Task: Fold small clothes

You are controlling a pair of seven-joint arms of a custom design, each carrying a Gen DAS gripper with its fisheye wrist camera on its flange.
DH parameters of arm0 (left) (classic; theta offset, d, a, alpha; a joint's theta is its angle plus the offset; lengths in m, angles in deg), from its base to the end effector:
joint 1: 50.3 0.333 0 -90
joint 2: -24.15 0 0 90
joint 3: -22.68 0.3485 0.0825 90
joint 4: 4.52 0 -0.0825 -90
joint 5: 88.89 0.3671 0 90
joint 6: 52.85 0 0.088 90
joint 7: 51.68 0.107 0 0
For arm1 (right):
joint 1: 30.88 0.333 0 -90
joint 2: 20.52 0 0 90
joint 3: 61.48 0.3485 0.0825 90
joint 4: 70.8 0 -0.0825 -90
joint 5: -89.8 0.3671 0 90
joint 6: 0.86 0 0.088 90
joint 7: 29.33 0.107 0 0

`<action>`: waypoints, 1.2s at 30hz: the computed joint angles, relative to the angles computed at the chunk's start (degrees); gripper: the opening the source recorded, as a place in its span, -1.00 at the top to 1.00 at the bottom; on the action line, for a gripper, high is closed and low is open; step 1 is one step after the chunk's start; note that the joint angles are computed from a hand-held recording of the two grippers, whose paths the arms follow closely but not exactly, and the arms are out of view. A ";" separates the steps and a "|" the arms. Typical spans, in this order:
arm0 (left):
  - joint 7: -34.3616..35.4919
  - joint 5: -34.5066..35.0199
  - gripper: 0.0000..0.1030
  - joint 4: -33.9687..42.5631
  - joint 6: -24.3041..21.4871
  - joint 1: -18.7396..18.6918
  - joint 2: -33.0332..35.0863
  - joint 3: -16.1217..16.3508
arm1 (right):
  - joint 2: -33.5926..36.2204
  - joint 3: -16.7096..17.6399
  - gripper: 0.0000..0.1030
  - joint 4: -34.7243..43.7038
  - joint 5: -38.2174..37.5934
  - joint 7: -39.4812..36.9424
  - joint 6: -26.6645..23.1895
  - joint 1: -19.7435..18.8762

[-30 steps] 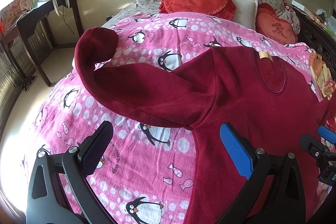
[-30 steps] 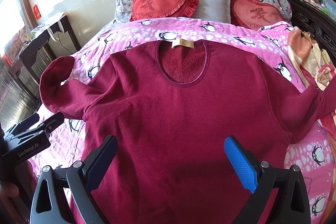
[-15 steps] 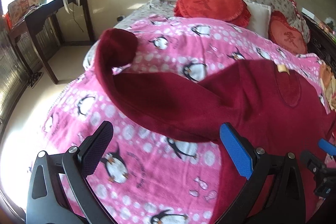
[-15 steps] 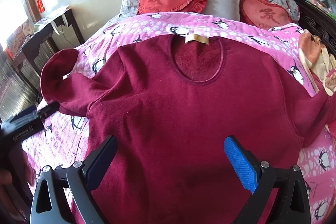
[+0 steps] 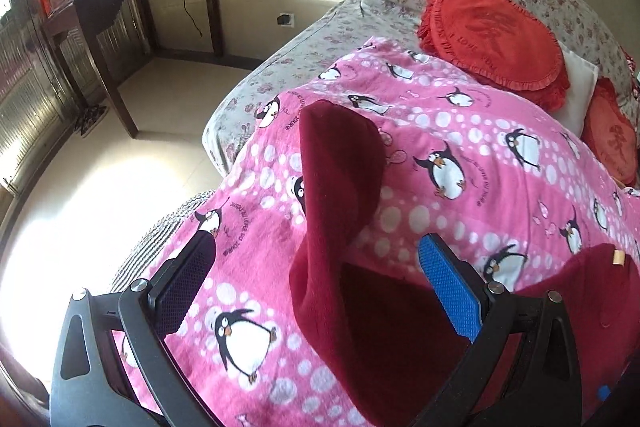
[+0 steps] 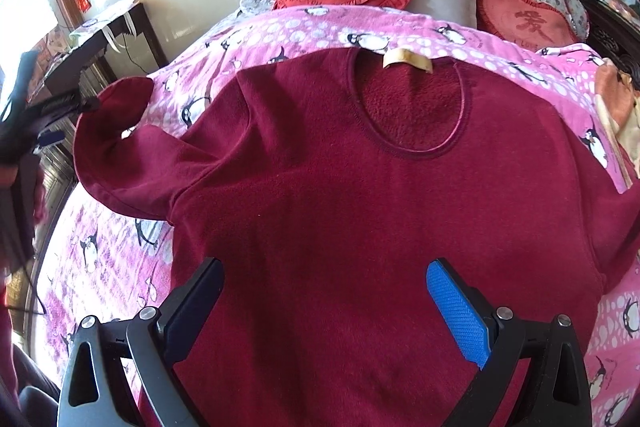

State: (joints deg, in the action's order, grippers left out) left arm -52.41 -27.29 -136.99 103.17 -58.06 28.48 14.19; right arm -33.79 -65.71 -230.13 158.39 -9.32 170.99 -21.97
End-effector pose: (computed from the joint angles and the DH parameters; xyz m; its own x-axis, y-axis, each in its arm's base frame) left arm 0.4944 -0.1772 0.3786 0.3563 -0.9342 0.0183 -0.7455 -0.2960 -0.5972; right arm 0.3660 -0.0368 0.3477 0.1740 -0.9779 -0.1156 -0.8512 -0.0903 -0.5171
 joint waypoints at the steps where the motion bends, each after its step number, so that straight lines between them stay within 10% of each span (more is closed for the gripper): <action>1: 1.52 -0.96 -0.98 0.88 -0.40 0.22 1.10 0.09 | 0.62 0.10 -0.95 0.31 -0.17 0.19 0.04 0.04; 5: 7.43 -3.31 -0.48 3.65 0.68 0.71 5.47 0.72 | 2.42 0.15 -0.95 1.40 -0.82 0.86 -0.55 -0.19; 7: 11.73 -7.28 0.59 4.25 1.67 1.20 7.27 0.48 | 3.22 0.05 -0.95 2.03 -0.32 0.74 -0.99 -0.43; 8: 13.67 -10.29 0.76 3.53 4.35 2.04 7.50 0.26 | 3.64 0.00 -0.95 2.40 -0.25 0.97 -1.33 -0.70; 13: 3.56 -1.30 0.81 0.08 11.21 -1.03 0.95 2.35 | 4.17 -0.31 -0.95 3.22 1.82 -0.69 -2.30 -1.87; 19: -2.88 7.51 0.81 2.56 18.42 -3.19 -4.54 -2.64 | 3.14 -1.53 -0.95 3.82 2.42 -0.80 -3.84 -4.43; 28: 9.34 -3.20 0.81 9.28 22.93 -12.70 9.58 -8.65 | -1.69 -4.55 -0.95 2.62 -1.31 1.36 -3.36 -10.15; 30: 17.64 -9.38 0.81 9.80 23.89 -10.65 14.00 -14.10 | -2.10 -5.34 -0.95 2.51 -3.47 3.17 -3.68 -11.71; 33: 26.83 -16.72 0.67 10.98 18.34 -7.87 17.82 -21.06 | -1.94 -6.65 -0.95 2.83 -4.97 4.43 -3.39 -13.36; 36: 28.84 -17.66 0.67 9.75 16.22 -10.70 15.40 -19.22 | -1.63 -7.79 -0.95 3.62 -5.97 5.85 -4.66 -14.72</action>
State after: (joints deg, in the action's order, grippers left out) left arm -23.57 -44.95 -127.24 119.39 -68.77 43.88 -5.03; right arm -35.42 -73.50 -226.50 152.42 -3.47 166.33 -36.68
